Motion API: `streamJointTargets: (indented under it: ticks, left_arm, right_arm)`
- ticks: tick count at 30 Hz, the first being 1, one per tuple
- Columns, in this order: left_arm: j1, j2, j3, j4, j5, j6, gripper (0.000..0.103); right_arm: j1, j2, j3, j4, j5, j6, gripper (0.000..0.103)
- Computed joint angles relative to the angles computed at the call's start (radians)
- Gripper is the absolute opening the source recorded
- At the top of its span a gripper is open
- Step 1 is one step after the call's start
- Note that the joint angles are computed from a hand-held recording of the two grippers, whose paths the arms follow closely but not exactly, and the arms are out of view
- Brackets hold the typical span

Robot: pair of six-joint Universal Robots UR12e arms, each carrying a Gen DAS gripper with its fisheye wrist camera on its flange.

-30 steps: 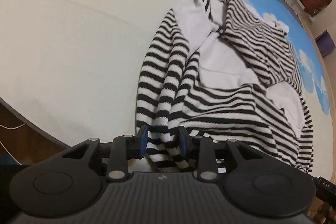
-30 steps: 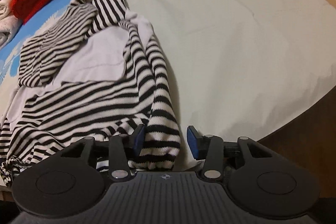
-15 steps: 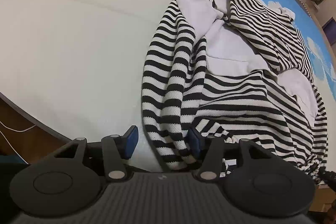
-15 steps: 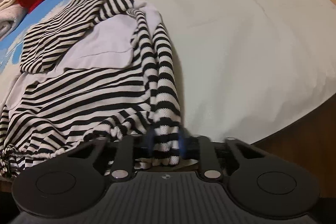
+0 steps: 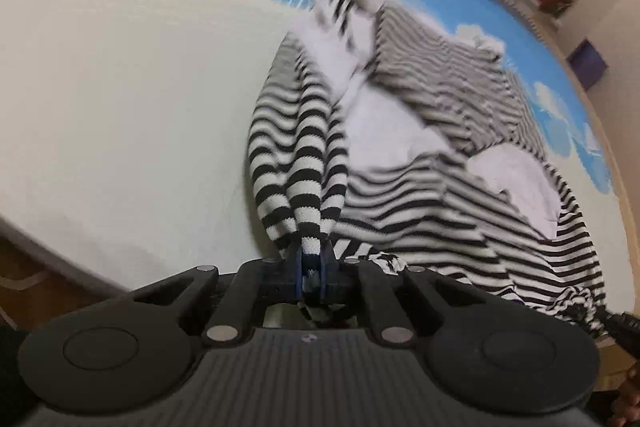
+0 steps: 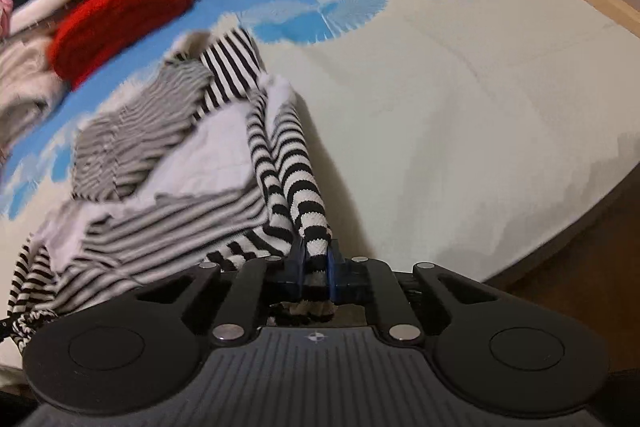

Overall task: Fold small clothes
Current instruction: 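Hold both gripped edges of the top steady with both tools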

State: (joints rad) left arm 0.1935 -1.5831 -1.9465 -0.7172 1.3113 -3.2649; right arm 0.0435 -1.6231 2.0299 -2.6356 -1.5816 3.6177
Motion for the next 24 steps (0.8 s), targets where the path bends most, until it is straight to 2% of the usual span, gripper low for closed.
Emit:
streamJointTargets:
  ticks: [3, 4, 6, 8, 13, 17, 24]
  left_arm:
    - [0.002, -0.010, 0.011, -0.054, 0.006, -0.026, 0.017]
    - [0.004, -0.014, 0.014, -0.061, 0.000, -0.028, 0.023]
    - [0.000, -0.018, 0.017, -0.063, 0.011, -0.026, 0.029]
    - [-0.004, -0.022, 0.020, -0.068, 0.023, -0.023, 0.031]
    - [-0.008, -0.032, 0.030, -0.104, 0.021, -0.015, 0.044]
    - [-0.020, -0.036, 0.034, -0.120, 0.044, 0.024, 0.045]
    - [-0.014, -0.030, 0.031, -0.111, 0.055, -0.016, 0.048]
  right_arm:
    - [0.007, 0.015, -0.018, 0.072, -0.008, -0.012, 0.011]
    - [0.007, 0.020, -0.024, 0.092, -0.003, -0.013, 0.015]
    - [0.017, 0.028, -0.036, 0.126, -0.023, -0.022, 0.021]
    - [0.023, 0.034, -0.043, 0.140, -0.039, -0.030, 0.025]
    - [0.016, 0.046, -0.054, 0.185, -0.018, -0.026, 0.036]
    - [0.020, 0.054, -0.061, 0.210, -0.012, -0.043, 0.037]
    - [0.021, 0.052, -0.059, 0.201, -0.010, -0.057, 0.035]
